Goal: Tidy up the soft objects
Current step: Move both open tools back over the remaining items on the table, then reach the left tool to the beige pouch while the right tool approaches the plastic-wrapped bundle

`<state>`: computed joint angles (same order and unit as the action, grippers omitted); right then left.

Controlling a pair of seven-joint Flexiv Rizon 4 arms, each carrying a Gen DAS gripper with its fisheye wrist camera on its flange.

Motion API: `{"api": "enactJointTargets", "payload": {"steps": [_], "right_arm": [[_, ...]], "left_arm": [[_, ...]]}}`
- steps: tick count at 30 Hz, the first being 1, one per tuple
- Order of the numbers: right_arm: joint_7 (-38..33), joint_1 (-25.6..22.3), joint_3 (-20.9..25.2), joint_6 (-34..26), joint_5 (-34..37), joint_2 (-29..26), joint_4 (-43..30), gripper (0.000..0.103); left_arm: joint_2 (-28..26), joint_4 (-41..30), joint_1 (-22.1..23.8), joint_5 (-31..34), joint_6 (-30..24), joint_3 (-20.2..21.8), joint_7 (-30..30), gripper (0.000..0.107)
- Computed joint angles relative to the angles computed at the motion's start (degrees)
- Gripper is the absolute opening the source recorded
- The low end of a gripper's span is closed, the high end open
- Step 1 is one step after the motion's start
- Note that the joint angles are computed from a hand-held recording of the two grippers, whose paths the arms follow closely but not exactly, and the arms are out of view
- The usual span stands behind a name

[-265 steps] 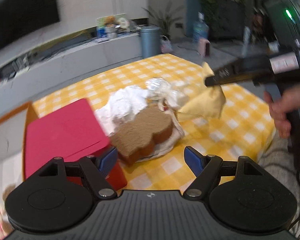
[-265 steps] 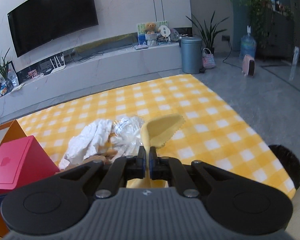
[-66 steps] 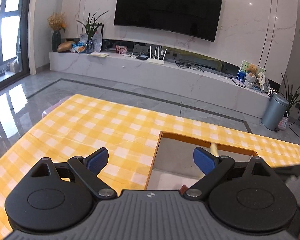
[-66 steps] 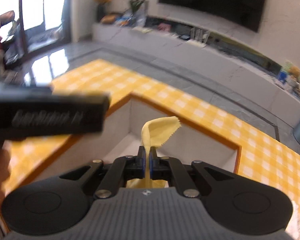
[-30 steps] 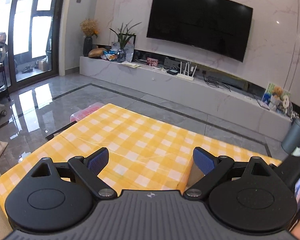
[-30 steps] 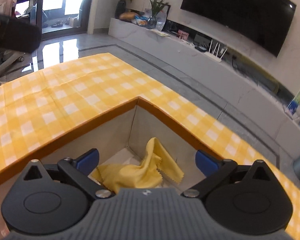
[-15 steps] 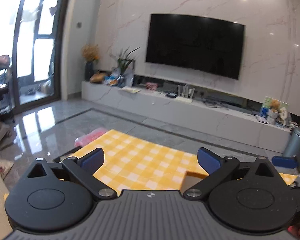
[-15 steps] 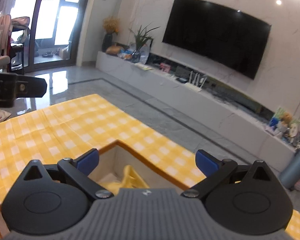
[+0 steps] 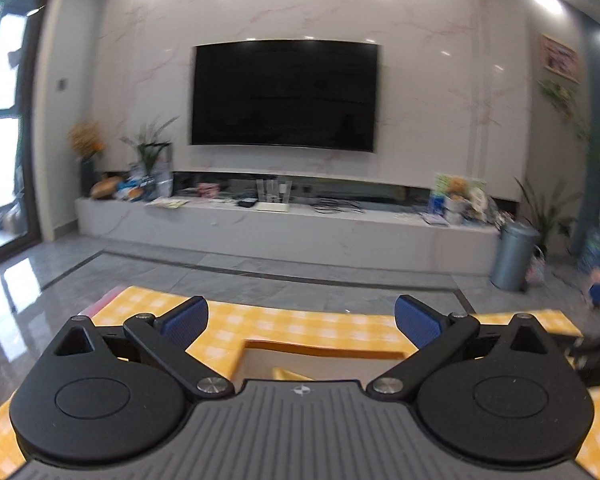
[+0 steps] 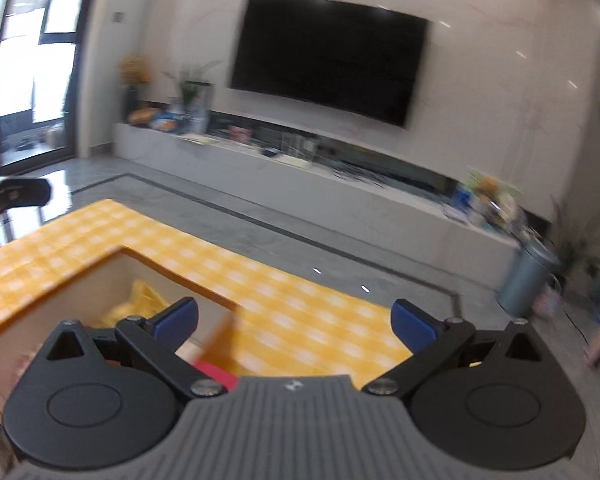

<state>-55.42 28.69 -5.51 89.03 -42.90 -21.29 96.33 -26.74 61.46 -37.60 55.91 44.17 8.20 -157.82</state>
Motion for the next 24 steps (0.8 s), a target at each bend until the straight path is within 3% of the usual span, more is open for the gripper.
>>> {"api": "enactJointTargets", "payload": {"steps": [3, 6, 10, 11, 13, 15, 18, 24], "right_arm": [[0.98, -1.84, -0.98, -2.55, -0.17, 2.22, 2.39, 0.101], [11.02, -0.29, -7.4, -4.08, -8.62, 3.7, 4.36, 0.101], [16.79, -2.98, -7.46, -3.76, -12.59, 3.68, 6.24, 0.101], [17.77, -4.02, -6.76, -3.03, -12.44, 3.41, 6.88, 0.101], [12.5, -8.59, -0.44, -3.87, -5.98, 2.21, 7.18, 0.1], [9.53, -10.47, 2.15, -4.19, -1.86, 1.32, 7.87, 0.1], [13.52, -9.16, -1.37, -1.76, -1.45, 0.68, 9.98, 0.1], [18.25, -8.12, -4.01, -2.82, 1.26, -0.27, 11.67, 0.1]], "left_arm": [[-3.47, -4.05, -0.06, -2.07, -0.29, -1.81, 5.48, 0.103], [-7.56, -8.16, -0.23, -6.5, 0.63, -2.83, 8.51, 0.103], [-12.92, -13.27, 1.49, -16.08, 1.33, -6.37, 15.78, 0.103], [-14.07, -14.09, 1.64, -17.08, 2.51, -7.08, 19.86, 0.103], [-15.88, -15.16, 1.2, -17.81, 4.69, -7.56, 27.33, 0.103], [-18.07, -17.4, 0.08, -18.85, 4.35, -7.21, 31.56, 0.103], [-21.03, -20.27, -0.77, -21.67, 4.09, -7.11, 36.55, 0.103], [-24.63, -22.67, -3.32, -25.35, 6.24, -4.72, 41.83, 0.103]]}}
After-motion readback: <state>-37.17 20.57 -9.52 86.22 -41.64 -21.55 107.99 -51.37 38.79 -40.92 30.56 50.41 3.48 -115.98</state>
